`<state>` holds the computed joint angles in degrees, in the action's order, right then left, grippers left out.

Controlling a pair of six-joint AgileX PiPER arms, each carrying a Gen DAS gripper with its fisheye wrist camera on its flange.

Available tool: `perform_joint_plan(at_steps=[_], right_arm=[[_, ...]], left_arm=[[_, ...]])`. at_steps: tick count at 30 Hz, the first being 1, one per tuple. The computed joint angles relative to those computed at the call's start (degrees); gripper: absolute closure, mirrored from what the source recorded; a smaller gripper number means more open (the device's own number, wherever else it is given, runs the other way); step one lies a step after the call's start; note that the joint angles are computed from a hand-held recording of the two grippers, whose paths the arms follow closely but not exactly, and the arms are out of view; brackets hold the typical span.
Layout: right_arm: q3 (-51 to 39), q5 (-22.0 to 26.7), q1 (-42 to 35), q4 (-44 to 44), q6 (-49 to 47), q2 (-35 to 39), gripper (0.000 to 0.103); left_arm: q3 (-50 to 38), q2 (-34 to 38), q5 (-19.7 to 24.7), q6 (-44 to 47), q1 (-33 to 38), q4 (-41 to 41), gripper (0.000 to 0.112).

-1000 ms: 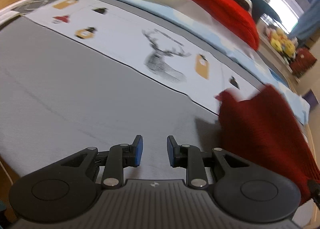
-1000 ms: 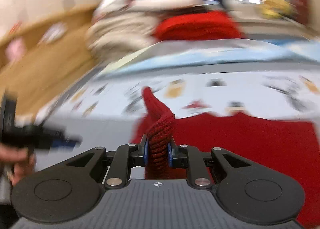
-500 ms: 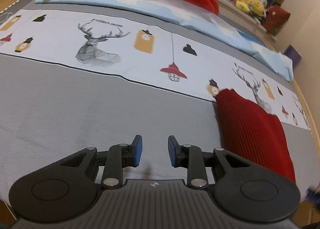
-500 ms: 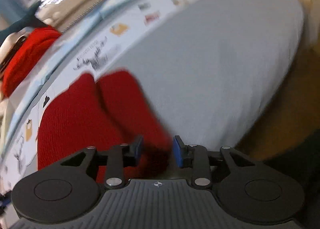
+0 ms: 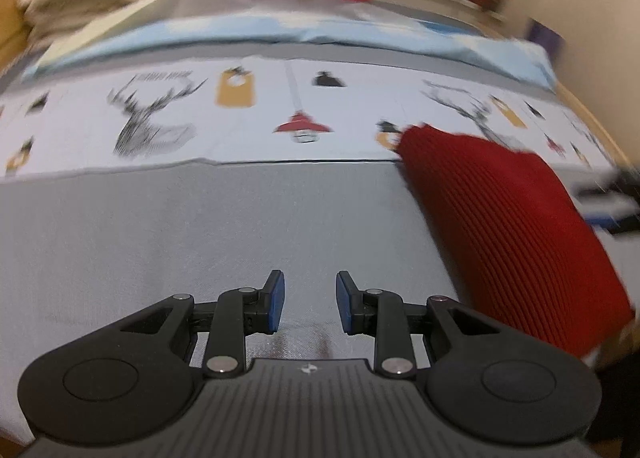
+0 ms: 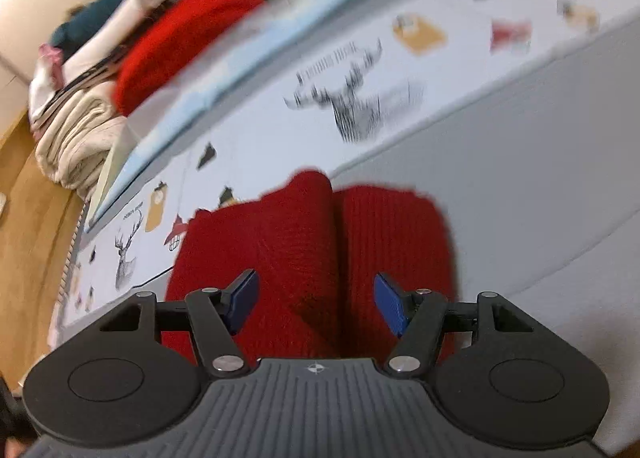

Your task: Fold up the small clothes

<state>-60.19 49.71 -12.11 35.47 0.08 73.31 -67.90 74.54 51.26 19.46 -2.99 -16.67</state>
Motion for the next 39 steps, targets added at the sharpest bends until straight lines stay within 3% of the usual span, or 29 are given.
perform_joint_plan(at_steps=[2, 5, 7, 8, 9, 14, 16, 17, 19, 21, 23, 25, 29, 32, 34, 36, 39], right_arm=[[-0.91, 1.51, -0.23, 3.97, 1.07, 3.52, 0.039], [-2.1, -1.87, 2.69, 1.94, 3.29, 6.38, 0.041], [-1.4, -2.58, 2.7, 3.4, 2.48, 6.52, 0.074], [-1.79, -2.12, 1.93, 4.68, 1.4, 6.61, 0.085], [-1.54, -2.78, 1.32, 6.11, -0.11, 5.54, 0.088], [3.09, -13.67, 0.48, 19.51, -20.47, -5.85, 0.089], [3.84, -16.73, 2.36, 13.13, -19.55, -7.1, 0.088], [3.13, -14.83, 2.18, 7.98, -15.65, -5.15, 0.087], [0.43, -6.15, 1.0, 1.14, -6.34, 0.46, 0.086], [0.69, -2.25, 0.62, -3.58, -1.01, 2.8, 0.074], [1.67, -1.52, -1.1, -0.67, -4.07, 1.79, 0.074], [1.17, 0.22, -1.26, -0.67, -6.35, 0.38, 0.073], [1.41, 3.66, -3.27, 2.85, -11.11, -3.72, 0.058], [1.01, 10.3, -6.07, 6.96, -17.96, -4.21, 0.043], [0.37, 14.94, -5.13, 4.35, -19.09, -2.6, 0.042], [0.9, 15.45, -1.15, -3.37, -16.96, -1.83, 0.032], [1.44, 16.51, -3.94, -1.43, -18.12, -2.01, 0.032]], left_arm=[[0.67, -1.62, 0.75, 0.85, -0.65, -1.08, 0.081], [-0.4, -2.45, 2.15, -2.9, -4.73, -1.01, 0.079], [-1.67, -2.16, 1.82, -6.94, -9.56, 0.01, 0.077], [-2.73, -1.48, 1.55, -8.93, -12.31, 0.17, 0.076], [-3.97, -0.52, 1.15, -10.79, -14.97, 0.19, 0.075], [-10.94, 6.83, -1.59, -18.2, -25.88, 0.3, 0.068], [-12.71, 10.76, -1.24, -19.31, -28.56, -0.01, 0.067], [-13.1, 12.36, -0.44, -20.24, -29.49, 0.54, 0.067], [-10.39, 12.92, -1.72, -20.91, -31.7, 3.23, 0.067], [-6.53, 10.82, -3.64, -20.28, -33.52, 7.04, 0.068], [-3.73, 9.27, -2.05, -20.23, -34.09, 10.01, 0.067], [-0.38, 8.07, -0.22, -17.11, -31.48, 6.76, 0.067], [3.49, 4.94, 0.07, -14.47, -25.73, -1.11, 0.067], [5.42, 5.26, -1.53, -13.81, -25.6, -2.08, 0.067], [5.85, 5.99, -1.45, -12.91, -24.94, -3.5, 0.066], [3.07, 8.46, 0.93, -12.48, -23.56, -5.26, 0.066], [-1.46, 10.39, 4.2, -10.3, -21.72, -6.24, 0.057]])
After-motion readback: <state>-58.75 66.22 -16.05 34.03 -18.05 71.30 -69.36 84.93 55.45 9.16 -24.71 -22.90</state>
